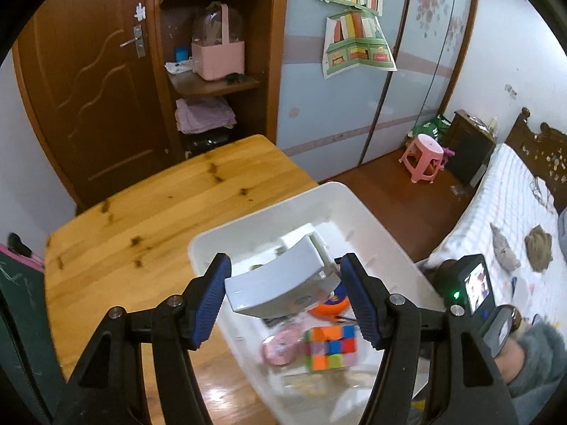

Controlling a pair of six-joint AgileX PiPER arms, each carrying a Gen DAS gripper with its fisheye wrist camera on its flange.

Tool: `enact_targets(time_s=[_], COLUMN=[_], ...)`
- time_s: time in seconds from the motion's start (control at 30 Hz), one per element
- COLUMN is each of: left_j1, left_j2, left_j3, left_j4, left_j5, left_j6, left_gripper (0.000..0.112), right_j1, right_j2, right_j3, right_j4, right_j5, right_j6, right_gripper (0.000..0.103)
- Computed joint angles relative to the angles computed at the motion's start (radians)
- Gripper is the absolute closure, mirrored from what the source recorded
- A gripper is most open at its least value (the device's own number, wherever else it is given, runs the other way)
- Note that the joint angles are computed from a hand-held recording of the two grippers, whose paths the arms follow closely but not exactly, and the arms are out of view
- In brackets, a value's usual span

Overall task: Organize rigid objects
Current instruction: 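Carry the white foam piece into the tray and release it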

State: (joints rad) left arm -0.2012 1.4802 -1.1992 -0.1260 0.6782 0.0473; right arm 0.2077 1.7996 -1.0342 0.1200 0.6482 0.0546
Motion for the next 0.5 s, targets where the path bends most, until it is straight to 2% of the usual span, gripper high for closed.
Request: enact_targets(time_s=[0.13, 0.5], left_j1=[-0.068, -0.097], left_j2=[0.03, 0.099], left_j3=[0.009, 0.053], left_j4=[0.085, 0.036], left_j5=[-0.039, -0.072], left_j6=[-0.115, -0.16], left_gripper=[0.044, 0.044], right_j1=[-0.004, -0.003], right_j2=[-0.003, -0.006], right_j3=[0.005, 0.009], right_j4=[0.012, 0.02], right_j5=[-0.005, -0.007], right_j6=[-0.019, -0.031], right_gripper=[0.055, 0.055])
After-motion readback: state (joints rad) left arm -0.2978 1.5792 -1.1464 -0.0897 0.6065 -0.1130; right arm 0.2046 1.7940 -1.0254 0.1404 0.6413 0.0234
